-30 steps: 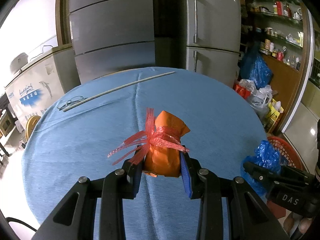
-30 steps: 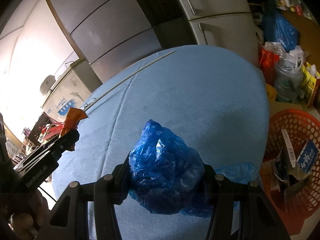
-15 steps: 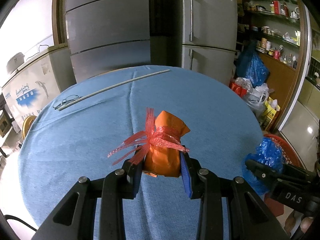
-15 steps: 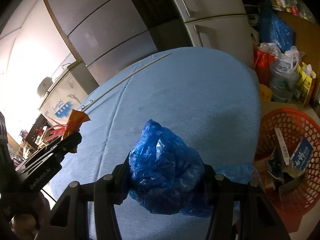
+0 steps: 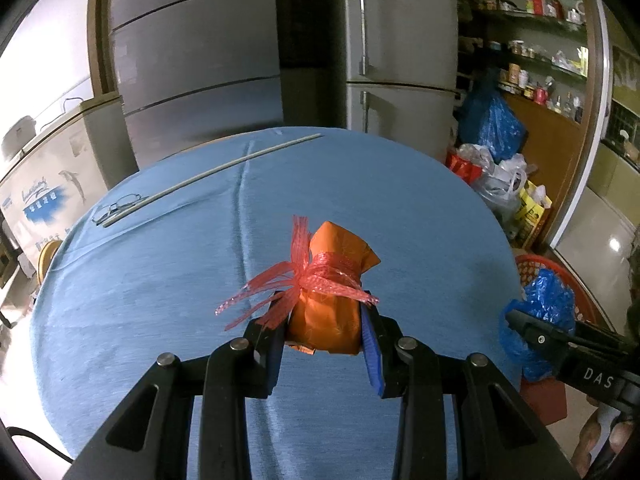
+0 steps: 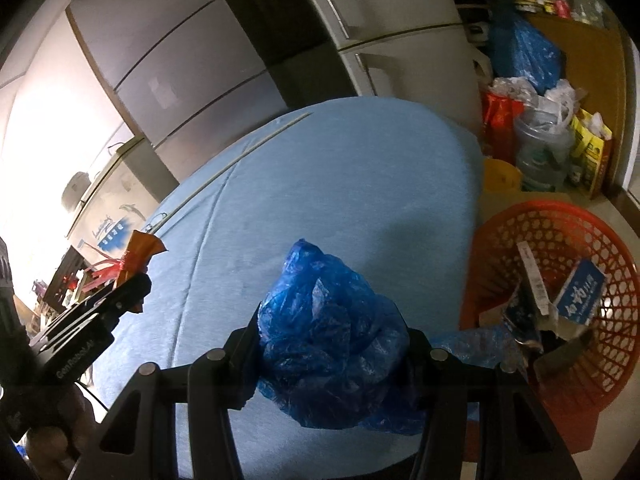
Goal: Collect trash
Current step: 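Lift the orange bag and blue bag and carry both toward the red basket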
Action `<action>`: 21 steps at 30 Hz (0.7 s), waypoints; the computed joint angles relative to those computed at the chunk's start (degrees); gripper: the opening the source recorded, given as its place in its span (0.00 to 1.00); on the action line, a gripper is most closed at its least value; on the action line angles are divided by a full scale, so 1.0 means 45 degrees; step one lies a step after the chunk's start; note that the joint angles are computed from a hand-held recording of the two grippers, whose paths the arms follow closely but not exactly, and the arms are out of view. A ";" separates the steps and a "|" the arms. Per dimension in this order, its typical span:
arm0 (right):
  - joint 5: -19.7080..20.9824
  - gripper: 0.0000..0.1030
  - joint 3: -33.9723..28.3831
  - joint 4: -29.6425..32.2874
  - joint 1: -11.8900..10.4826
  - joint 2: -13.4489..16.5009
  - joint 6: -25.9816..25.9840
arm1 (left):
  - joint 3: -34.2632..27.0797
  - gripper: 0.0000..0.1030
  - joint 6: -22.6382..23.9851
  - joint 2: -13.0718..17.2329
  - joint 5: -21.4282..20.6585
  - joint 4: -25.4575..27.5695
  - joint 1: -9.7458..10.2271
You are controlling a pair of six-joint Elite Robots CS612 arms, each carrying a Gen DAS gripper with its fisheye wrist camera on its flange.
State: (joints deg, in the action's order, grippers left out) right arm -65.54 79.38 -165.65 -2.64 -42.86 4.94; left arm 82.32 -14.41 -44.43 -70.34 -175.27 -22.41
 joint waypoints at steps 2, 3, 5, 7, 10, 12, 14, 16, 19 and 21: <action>0.0008 0.56 0.0065 -0.0071 -0.0044 -0.0019 0.0074 | -0.0025 0.35 0.0119 0.0014 -0.0095 0.0013 -0.0033; 0.0010 0.56 0.0114 -0.0130 -0.0062 -0.0031 0.0110 | -0.0049 0.35 0.0172 0.0028 -0.0136 0.0031 -0.0049; -0.0004 0.56 0.0163 -0.0228 -0.0087 -0.0045 0.0199 | -0.0099 0.35 0.0293 0.0051 -0.0219 0.0058 -0.0089; -0.0005 0.56 0.0223 -0.0321 -0.0120 -0.0063 0.0277 | -0.0123 0.35 0.0415 0.0067 -0.0256 0.0009 -0.0140; -0.0039 0.56 0.0261 -0.0382 -0.0184 -0.0064 0.0383 | -0.0181 0.35 0.0589 0.0096 -0.0290 0.0013 -0.0215; -0.0101 0.56 0.0319 -0.0447 -0.0222 -0.0072 0.0495 | -0.0202 0.35 0.0667 0.0112 -0.0366 0.0050 -0.0242; -0.0157 0.56 0.0380 -0.0513 -0.0264 -0.0083 0.0596 | -0.0247 0.35 0.0745 0.0134 -0.0391 0.0114 -0.0269; -0.0235 0.56 0.0450 -0.0569 -0.0326 -0.0100 0.0720 | -0.0279 0.35 0.0805 0.0155 -0.0430 0.0173 -0.0281; -0.0358 0.56 0.0551 -0.0618 -0.0423 -0.0134 0.0904 | -0.0348 0.35 0.0883 0.0193 -0.0460 0.0238 -0.0322; -0.0448 0.56 0.0621 -0.0660 -0.0486 -0.0163 0.0996 | -0.0384 0.35 0.0957 0.0208 -0.0505 0.0270 -0.0345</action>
State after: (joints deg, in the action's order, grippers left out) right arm -67.56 82.18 -168.62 -4.82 -43.59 9.42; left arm 80.60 -10.11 -43.50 -72.62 -174.06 -23.97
